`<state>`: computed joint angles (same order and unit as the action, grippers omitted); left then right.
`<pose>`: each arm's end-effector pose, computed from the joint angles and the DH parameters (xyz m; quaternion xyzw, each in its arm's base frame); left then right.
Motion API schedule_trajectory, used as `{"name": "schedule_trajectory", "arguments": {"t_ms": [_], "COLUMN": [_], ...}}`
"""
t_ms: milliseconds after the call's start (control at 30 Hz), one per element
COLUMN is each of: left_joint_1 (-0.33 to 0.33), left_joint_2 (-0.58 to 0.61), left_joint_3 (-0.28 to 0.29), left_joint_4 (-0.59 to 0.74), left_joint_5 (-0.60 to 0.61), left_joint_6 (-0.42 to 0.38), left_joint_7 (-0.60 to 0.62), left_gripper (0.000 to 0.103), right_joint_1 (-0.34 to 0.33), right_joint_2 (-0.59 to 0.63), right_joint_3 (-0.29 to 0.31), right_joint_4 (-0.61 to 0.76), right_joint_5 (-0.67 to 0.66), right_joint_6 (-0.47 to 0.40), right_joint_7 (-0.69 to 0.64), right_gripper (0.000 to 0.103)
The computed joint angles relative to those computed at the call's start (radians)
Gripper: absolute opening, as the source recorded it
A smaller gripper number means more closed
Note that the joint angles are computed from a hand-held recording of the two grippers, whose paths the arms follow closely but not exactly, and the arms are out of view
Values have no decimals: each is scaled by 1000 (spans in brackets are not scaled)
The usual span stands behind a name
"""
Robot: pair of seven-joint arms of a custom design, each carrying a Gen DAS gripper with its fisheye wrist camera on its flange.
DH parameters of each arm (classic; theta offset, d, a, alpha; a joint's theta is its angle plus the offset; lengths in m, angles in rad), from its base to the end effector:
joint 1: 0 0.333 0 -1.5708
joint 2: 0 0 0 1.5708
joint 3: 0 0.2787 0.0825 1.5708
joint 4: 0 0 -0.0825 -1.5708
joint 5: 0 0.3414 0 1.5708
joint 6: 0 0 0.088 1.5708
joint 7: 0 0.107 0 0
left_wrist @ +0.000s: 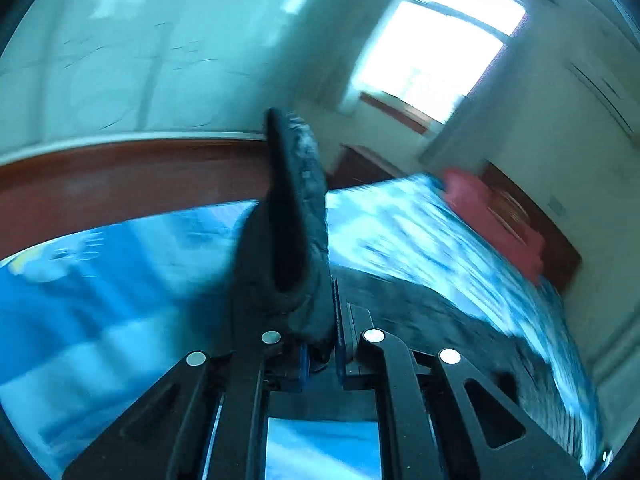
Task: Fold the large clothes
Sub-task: 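Grasp the other sleeve cuff with the left gripper and fold it across the body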
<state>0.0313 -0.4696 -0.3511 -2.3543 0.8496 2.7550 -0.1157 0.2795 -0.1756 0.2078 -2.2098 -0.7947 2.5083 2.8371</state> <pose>0.4015 -0.1870 0.5584 -0.7759 0.3794 -0.4154 0.2854 0.4388 0.2431 0.4838 -0.5767 0.7253 -0.2914 0.2374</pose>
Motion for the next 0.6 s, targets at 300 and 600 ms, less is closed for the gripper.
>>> {"name": "schedule_trajectory", "arguments": {"t_ms": [300, 600], "left_joint_1": [-169, -454], "left_joint_2": [477, 890], "left_joint_3": [-133, -120], "left_joint_4": [492, 958], "left_joint_5": [112, 122], "left_joint_6": [-138, -315], "left_joint_7": [142, 338], "left_gripper": [9, 9], "right_joint_1": [-6, -12], "right_joint_2": [-5, -6], "right_joint_3": [-2, 1], "right_joint_4": [-8, -12], "right_joint_5": [-2, -6], "right_joint_6": [18, 33], "right_joint_7": [8, 17], "right_gripper": [71, 71]}}
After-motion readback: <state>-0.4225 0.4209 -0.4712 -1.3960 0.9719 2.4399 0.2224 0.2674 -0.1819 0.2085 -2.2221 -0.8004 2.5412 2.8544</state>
